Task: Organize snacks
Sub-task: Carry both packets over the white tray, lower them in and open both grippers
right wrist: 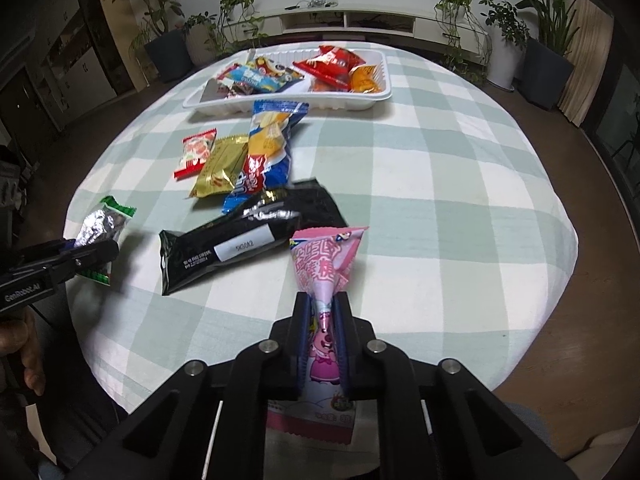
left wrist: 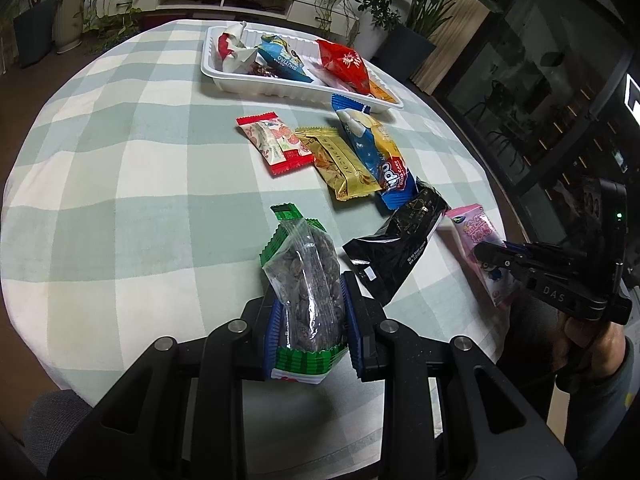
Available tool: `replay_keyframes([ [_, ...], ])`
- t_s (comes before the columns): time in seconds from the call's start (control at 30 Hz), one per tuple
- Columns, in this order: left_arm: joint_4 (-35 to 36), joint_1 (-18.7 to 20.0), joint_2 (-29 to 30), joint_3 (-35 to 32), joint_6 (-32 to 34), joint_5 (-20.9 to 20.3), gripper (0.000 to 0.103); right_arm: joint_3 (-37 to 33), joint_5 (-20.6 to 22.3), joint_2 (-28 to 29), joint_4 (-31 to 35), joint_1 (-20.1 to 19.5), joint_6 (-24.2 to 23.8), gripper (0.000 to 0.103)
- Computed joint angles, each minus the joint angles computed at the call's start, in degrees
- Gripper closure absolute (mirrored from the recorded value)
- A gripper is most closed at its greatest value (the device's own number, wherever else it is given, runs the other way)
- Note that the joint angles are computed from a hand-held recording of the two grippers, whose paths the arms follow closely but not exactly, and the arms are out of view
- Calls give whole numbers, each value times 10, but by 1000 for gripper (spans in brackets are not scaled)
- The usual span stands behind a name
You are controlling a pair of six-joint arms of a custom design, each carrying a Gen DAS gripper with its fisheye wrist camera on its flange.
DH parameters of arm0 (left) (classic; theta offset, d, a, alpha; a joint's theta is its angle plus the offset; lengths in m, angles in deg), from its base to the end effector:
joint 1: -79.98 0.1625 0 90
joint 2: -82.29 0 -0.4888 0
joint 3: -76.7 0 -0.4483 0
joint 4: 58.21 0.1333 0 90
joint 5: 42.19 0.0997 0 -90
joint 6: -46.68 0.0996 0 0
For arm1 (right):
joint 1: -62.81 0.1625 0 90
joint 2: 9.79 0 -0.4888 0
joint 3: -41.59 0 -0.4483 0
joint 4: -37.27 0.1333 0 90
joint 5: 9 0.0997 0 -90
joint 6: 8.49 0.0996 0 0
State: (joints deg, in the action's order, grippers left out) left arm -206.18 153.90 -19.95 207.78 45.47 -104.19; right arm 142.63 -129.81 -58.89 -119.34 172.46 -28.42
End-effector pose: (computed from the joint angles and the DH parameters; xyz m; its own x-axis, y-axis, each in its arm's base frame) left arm 0.0570 -0.4524 0.3957 -0.9166 0.0072 -0.3997 0.2226 0.8397 -0.4953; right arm 0.3178 -0.6452 0.1215 -0.6905 -0.4672 0.5521 -0.5964 0.7997 -0.0692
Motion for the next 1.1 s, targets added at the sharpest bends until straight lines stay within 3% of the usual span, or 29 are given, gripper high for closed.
replay_keyframes([
  [0.27, 1, 2, -1, -17, 3, -7, 78, -11, 26, -24, -19, -12, 14, 91],
  [0.43, -2, 0, 17, -58, 20, -1, 78, -59, 43, -14, -23, -16, 11, 91],
  [0.53, -13, -6, 39, -93, 46, 14, 78, -99, 77, 5, -16, -12, -4, 91],
  [0.63, -18, -7, 70, -139, 69, 19, 78, -154, 130, 36, -3, -7, -20, 91],
  [0.87, 2, 10, 177, -276, 113, 24, 78, -331, 175, 151, 79, 11, -34, 90],
  [1.1, 28, 45, 274, -385, 135, 24, 78, -510, 151, 275, 170, 16, -41, 90],
])
